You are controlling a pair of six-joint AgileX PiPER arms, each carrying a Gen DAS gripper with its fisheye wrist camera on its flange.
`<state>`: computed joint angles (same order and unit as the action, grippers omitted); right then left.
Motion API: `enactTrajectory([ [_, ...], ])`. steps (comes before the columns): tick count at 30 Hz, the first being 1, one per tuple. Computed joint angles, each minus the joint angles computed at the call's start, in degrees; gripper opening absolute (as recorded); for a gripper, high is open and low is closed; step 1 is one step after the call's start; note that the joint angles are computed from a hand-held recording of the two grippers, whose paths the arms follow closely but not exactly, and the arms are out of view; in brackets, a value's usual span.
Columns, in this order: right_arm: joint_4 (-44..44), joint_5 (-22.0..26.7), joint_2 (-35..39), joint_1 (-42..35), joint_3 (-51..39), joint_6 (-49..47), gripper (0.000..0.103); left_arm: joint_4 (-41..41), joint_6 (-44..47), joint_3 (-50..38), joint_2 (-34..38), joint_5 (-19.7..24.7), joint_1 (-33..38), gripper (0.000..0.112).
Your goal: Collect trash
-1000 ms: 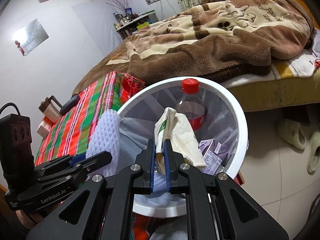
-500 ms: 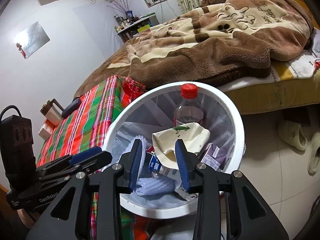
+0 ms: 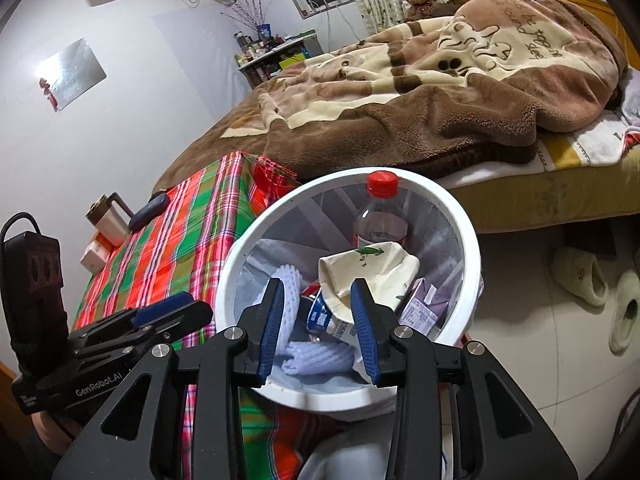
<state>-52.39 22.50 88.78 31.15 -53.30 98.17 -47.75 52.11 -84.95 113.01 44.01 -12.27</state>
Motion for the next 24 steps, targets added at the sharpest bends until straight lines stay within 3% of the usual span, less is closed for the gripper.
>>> enactTrajectory([
  [4, -0.7, 2.4, -0.3, 2.0, -0.5, 0.3, 0.038, -0.8, 1.6, 3.1, -2.5, -1.1, 0.7, 0.043],
  [7, -1.8, 4.2, -0.6, 3.6, -0.8, 1.3, 0.057, -1.0, 2.8, 5.8, -4.6, -2.2, 1.3, 0.043],
  [24, -0.5, 15.1, 1.3, 14.1, -6.0, -3.0, 0.057, -7.2, 12.5, 21.5, -17.7, -7.2, 8.4, 0.043],
])
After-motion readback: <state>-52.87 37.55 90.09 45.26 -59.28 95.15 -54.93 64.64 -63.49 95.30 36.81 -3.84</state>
